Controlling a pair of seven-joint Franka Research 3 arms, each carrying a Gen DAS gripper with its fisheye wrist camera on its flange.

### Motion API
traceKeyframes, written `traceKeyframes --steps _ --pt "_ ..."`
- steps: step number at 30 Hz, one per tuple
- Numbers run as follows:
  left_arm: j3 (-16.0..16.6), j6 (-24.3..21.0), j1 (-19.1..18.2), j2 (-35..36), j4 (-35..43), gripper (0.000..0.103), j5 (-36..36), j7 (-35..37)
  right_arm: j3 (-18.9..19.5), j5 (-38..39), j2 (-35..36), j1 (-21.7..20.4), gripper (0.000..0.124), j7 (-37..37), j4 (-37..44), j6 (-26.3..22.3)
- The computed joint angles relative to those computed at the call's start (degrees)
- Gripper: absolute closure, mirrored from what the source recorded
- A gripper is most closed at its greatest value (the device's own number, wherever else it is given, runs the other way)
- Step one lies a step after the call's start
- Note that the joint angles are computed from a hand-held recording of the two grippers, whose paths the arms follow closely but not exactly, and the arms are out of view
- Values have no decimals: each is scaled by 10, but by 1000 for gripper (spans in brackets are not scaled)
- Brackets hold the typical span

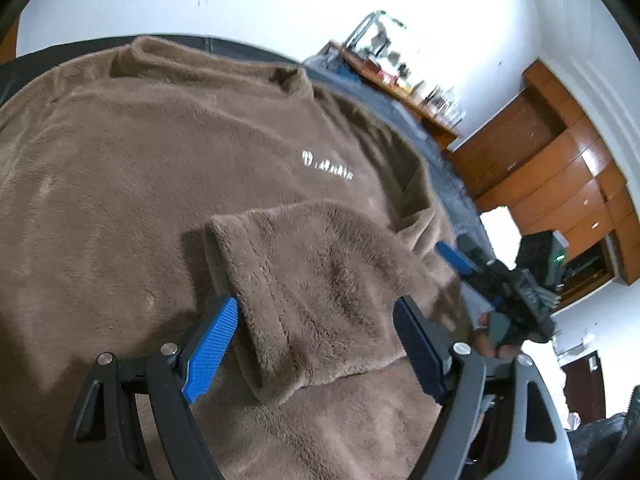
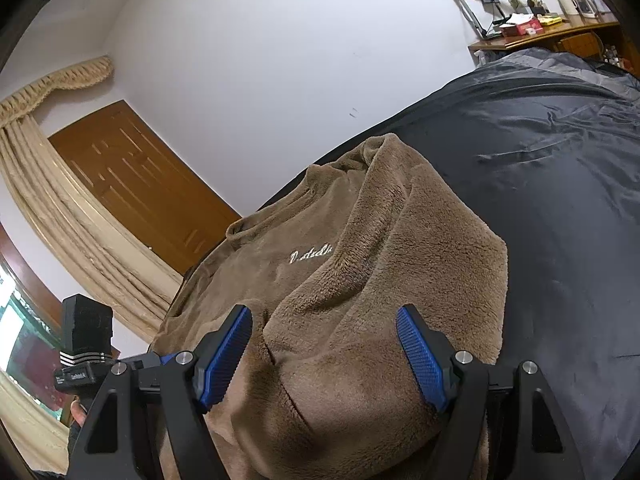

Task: Fold clothes
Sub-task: 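Fold the sleeve across the body with the left gripper and grasp the hem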

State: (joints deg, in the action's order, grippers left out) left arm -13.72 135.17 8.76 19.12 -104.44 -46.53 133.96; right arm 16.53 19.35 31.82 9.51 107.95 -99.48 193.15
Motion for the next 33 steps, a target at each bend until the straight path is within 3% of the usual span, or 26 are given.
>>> traceKeyframes --steps 6,9,12,17,19,22,23,25,27,31,33 --pt "6 103 -21 7 -7 20 69 -57 -5 2 1 5 47 1 1 3" --pt "0 103 -17 23 10 20 96 -74 -9 3 2 9 47 2 5 -2" --pt "-9 73 -14 49 40 20 124 -87 -8 3 1 8 47 0 3 -1" --pt "-28 103 -19 48 26 20 156 -50 -4 2 1 5 47 1 1 2" --pt "-27 132 -28 43 12 29 176 -50 -5 1 1 6 47 2 2 2" --pt "-29 133 -23 41 14 60 184 -67 -5 0 3 6 47 2 4 3" --pt "-32 121 -18 43 21 72 177 -73 -6 1 3 7 47 2 4 3" --pt "-35 123 -10 36 23 75 159 -83 -8 1 4 9 47 2 5 5" --pt "-43 158 1 17 8 76 130 -67 -8 1 3 9 47 3 2 9" --pt "-81 241 44 -38 -16 76 -33 53 6 -7 2 -4 47 11 -6 31" --pt "-91 271 59 -59 -18 76 -126 126 -19 -3 -6 14 47 12 -8 26"
